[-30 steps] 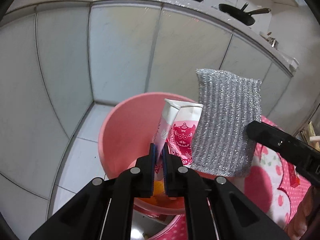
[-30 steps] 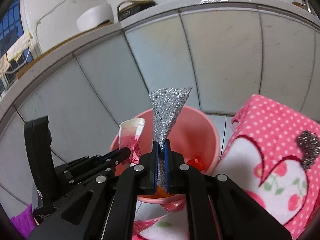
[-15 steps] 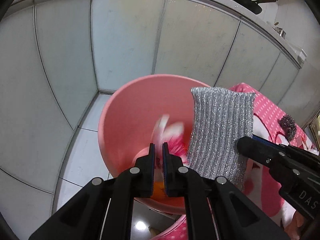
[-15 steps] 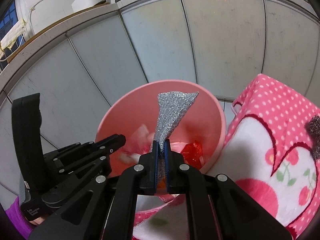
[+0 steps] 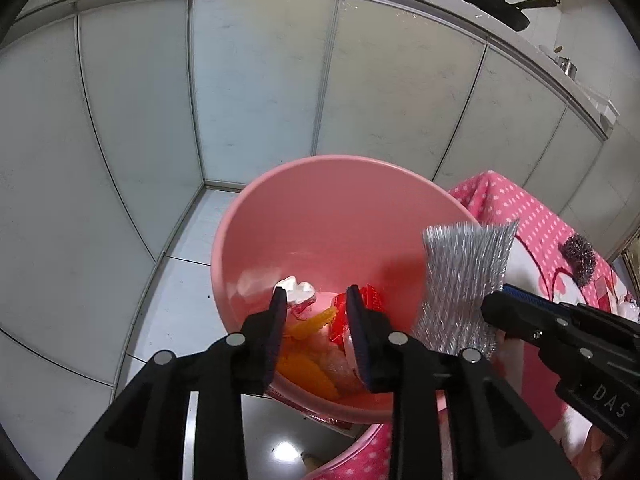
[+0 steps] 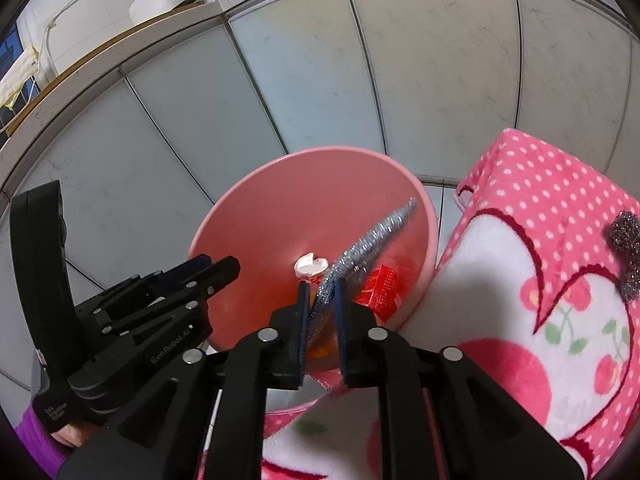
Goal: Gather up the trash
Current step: 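Carry the carton and scouring pad over the pink bucket and open both tools, then move both tools back over the remaining trash on the table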
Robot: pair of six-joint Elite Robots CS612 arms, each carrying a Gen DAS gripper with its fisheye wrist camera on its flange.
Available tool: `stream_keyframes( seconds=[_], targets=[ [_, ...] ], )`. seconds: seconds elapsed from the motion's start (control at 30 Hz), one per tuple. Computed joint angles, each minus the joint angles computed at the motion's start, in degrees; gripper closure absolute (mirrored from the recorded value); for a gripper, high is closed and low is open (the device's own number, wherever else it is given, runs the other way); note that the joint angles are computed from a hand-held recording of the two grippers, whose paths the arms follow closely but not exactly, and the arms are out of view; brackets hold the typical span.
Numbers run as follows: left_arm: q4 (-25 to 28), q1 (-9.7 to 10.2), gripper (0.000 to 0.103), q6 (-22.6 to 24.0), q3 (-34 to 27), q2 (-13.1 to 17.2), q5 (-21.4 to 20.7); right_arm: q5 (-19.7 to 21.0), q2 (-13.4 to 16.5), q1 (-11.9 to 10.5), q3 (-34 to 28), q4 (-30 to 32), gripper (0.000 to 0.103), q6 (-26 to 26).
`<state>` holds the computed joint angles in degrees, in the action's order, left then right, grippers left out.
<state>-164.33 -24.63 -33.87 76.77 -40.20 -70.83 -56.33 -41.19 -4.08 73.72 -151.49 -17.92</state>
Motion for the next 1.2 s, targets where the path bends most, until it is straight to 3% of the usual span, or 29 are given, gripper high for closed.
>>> stream_keyframes(
  seconds=[0.2, 0.77, 1.2],
  targets=[
    [-0.5, -0.16, 0.069, 0.3, 0.9, -0.7, 0.0, 0.5, -0.8, -0.4, 1.2, -1.1, 0.073, -0.6],
    [-4.7, -0.55, 0.067, -0.4, 5.7, -4.3, 0.9, 3.1, -3.7, -2.2, 5.4, -6.8, 0.073, 1.7],
    [-10.5, -2.37, 0.067, 2.7, 7.4, -6.4, 0.1, 3.1, -7.5, -4.9, 12.3, -16.9, 0.073, 3.8]
  ],
)
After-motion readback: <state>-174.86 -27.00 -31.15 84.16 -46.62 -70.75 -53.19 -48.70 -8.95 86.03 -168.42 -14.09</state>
